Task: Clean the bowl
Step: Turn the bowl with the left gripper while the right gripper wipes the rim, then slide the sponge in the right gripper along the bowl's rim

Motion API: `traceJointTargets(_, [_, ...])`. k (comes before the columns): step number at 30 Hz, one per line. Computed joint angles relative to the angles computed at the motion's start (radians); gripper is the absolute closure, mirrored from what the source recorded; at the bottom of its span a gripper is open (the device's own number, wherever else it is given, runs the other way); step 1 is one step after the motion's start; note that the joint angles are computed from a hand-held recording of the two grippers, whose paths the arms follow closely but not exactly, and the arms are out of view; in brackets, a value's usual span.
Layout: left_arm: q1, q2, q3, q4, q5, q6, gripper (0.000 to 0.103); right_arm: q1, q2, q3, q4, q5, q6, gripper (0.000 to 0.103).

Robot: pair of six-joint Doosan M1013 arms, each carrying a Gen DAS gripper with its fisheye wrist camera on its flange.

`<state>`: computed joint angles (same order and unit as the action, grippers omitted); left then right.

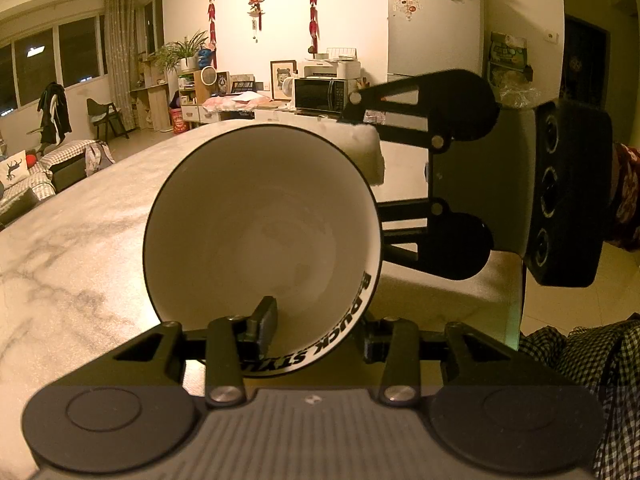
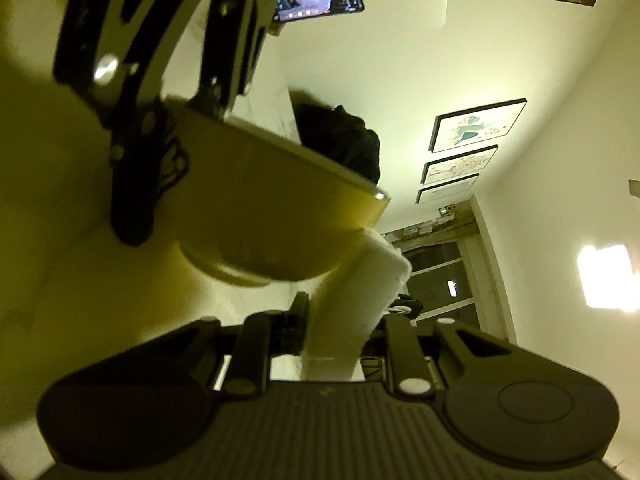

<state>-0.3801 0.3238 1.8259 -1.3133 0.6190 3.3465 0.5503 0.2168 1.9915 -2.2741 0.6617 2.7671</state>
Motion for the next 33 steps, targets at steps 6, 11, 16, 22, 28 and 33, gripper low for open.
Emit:
traceJointTargets(6, [-0.002,0.001,0.0,-0.002,-0.001,0.0,0.062,0.001,-0.001,-0.007,-0.03,0.002,0.006,0.083])
traceJointTargets(11, [0.005,0.002,0.0,-0.001,0.003,0.005,0.062,0.001,-0.002,-0.009,-0.056,0.0,0.024,0.083])
traceJointTargets(16, [-0.004,-0.001,0.002,0.001,-0.022,0.014,0.062,-0.001,0.0,-0.006,-0.022,-0.01,0.001,0.083])
traceJointTargets(22, [-0.017,-0.007,-0.029,0.116,-0.018,-0.065,0.063,-0.003,0.002,-0.012,-0.02,-0.016,-0.007,0.083])
traceJointTargets(28, [-0.023,-0.021,-0.013,-0.027,-0.004,0.092,0.066,-0.005,0.0,-0.008,-0.031,-0.014,0.003,0.082])
traceJointTargets(33, [-0.028,-0.019,-0.005,0.027,-0.001,0.068,0.089,-0.006,-0.003,0.006,-0.049,-0.004,0.021,0.082])
